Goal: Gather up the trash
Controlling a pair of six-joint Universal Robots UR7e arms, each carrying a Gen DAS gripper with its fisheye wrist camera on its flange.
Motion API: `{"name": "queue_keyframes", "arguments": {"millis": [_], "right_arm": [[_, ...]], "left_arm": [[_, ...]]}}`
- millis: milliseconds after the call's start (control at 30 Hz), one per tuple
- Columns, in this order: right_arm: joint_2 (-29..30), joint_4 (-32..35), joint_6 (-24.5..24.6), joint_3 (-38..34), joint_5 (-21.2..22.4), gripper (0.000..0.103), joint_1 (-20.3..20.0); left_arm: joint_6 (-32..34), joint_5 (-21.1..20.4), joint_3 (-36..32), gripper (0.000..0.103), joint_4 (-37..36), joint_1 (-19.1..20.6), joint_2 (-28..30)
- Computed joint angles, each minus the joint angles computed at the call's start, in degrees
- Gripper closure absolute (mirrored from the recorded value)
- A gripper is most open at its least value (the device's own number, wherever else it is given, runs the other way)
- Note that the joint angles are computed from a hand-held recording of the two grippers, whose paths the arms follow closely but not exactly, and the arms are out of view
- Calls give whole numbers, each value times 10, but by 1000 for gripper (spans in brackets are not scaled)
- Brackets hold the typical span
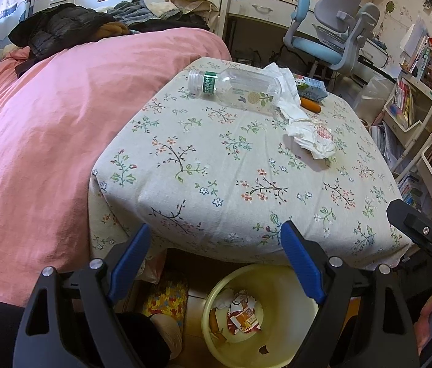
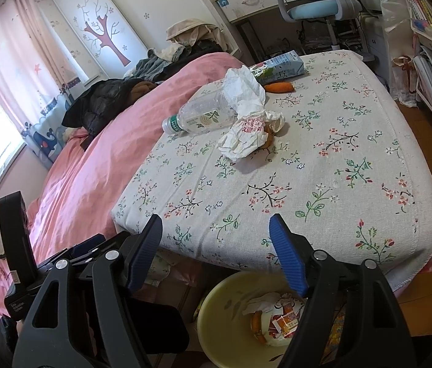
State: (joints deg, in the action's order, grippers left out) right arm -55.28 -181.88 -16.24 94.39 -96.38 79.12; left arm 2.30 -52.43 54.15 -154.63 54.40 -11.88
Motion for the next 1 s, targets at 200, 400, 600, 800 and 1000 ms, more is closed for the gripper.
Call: {"name": "queue_keyframes", "arguments": {"millis": [200,400,600,800,1000], "right_arm": [[0,1,0,0,0,34,0],[1,0,0,0,-1,34,0],[0,1,-1,0,-1,34,0],[0,1,-1,0,-2,34,0],[0,1,-4,-1,-4,34,1]], "left_arm": [[-1,1,0,20,1,0,0],[-1,1,1,20,2,-1,0],[-1,1,2,20,2,-1,0],[0,1,2,19,3,-1,0],[4,-13,-10,19,6,3,1]]}}
